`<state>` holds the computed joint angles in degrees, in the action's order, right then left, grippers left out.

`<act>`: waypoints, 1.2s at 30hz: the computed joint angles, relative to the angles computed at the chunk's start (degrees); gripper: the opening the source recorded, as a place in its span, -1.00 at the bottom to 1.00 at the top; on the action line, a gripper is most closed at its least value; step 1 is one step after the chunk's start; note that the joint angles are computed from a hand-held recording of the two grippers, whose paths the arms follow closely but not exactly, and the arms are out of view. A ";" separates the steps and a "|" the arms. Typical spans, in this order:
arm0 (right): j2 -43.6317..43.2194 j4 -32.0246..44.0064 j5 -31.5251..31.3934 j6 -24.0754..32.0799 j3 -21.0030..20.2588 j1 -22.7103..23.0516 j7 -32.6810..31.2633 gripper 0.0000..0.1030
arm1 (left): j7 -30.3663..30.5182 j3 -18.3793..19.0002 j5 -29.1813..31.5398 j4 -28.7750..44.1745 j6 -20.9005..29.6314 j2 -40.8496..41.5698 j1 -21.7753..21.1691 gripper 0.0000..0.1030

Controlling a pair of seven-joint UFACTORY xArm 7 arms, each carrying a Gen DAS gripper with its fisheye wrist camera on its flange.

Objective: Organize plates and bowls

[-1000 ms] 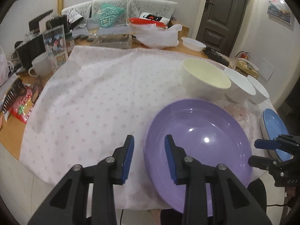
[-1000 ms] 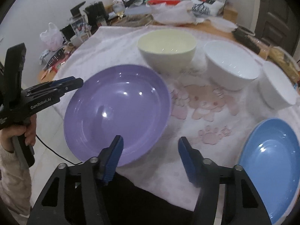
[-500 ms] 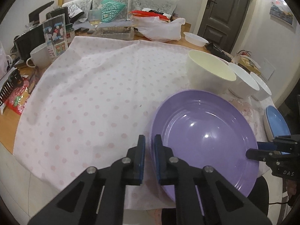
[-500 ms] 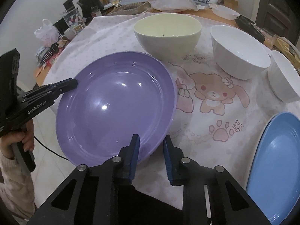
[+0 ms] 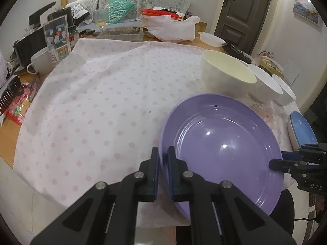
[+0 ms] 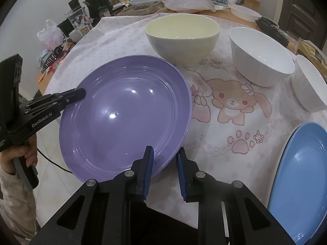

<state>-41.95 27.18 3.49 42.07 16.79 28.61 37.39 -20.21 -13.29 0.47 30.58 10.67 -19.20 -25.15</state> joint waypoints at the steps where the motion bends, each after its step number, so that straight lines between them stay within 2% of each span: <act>1: -0.25 -0.07 -0.04 0.12 -0.02 0.00 0.03 -0.67 | -0.04 -0.07 0.07 0.06 0.06 -0.11 0.01 -0.89; 18: -9.11 -2.33 0.17 4.57 -0.23 0.02 1.39 -0.67 | -1.56 -2.24 1.57 2.79 2.36 -1.91 -1.08 -0.89; 26: -16.12 -4.04 -0.07 7.83 0.28 -0.27 1.78 -0.67 | -5.09 -5.43 5.12 5.57 4.29 -2.06 -0.20 -0.88; 36: -29.01 -6.57 -0.88 16.95 -0.45 -2.11 1.57 -0.67 | -7.96 -8.70 9.42 12.48 6.28 2.07 -1.72 -0.88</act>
